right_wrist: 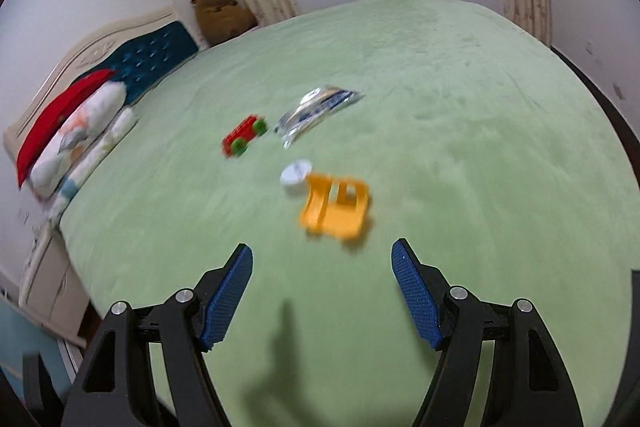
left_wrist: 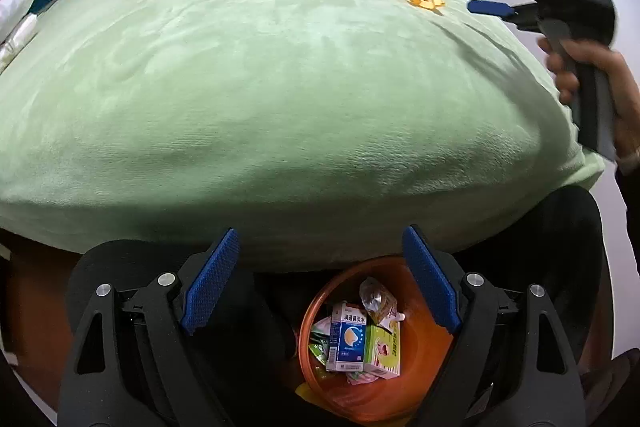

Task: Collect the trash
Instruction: 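Grasp the yellow toy piece on the bed with the right tool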

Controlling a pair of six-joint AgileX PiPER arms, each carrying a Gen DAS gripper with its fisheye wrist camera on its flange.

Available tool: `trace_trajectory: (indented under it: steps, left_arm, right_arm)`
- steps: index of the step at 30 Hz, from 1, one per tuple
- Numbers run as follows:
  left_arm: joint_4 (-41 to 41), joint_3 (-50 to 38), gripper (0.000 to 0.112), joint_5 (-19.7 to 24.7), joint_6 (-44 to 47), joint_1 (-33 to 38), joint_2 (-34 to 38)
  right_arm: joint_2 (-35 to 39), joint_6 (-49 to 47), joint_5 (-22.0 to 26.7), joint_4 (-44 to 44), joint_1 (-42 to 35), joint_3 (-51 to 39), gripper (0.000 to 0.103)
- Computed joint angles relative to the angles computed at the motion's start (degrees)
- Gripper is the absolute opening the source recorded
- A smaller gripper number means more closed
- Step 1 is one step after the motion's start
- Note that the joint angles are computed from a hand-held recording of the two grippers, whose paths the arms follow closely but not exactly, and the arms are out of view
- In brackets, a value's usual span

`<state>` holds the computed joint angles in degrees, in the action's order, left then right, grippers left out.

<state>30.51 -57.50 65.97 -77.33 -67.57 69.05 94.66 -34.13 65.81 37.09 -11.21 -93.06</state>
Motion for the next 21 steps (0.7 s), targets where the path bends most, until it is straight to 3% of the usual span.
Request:
trace_trajectory:
  steps: [8,11,15,21]
  left_arm:
    - [-0.6,2.9,0.082,-2.3,-0.3,2.7,-2.5]
    - [-1.0,3.6,0.082,-2.9,-0.4,3.7,-3.1]
    - [-2.0,4.0,0.082,-4.2,0.7,5.8,-3.8]
    - [-2.8,-0.1,0.082,-5.6,6.9,11.2,-2.6]
  right_arm:
    - [8.2,10.9,-4.1,-11.1,8.3,-8.6,0.070]
    - [9.5,12.8,-4.7,-13.1,9.0,-9.4,0.051]
    - [8.4,11.0,-6.4,-12.1,8.2,-6.7,0.044]
    - [6.7,6.5,-6.8,-8.4,6.3,-4.2,0.044]
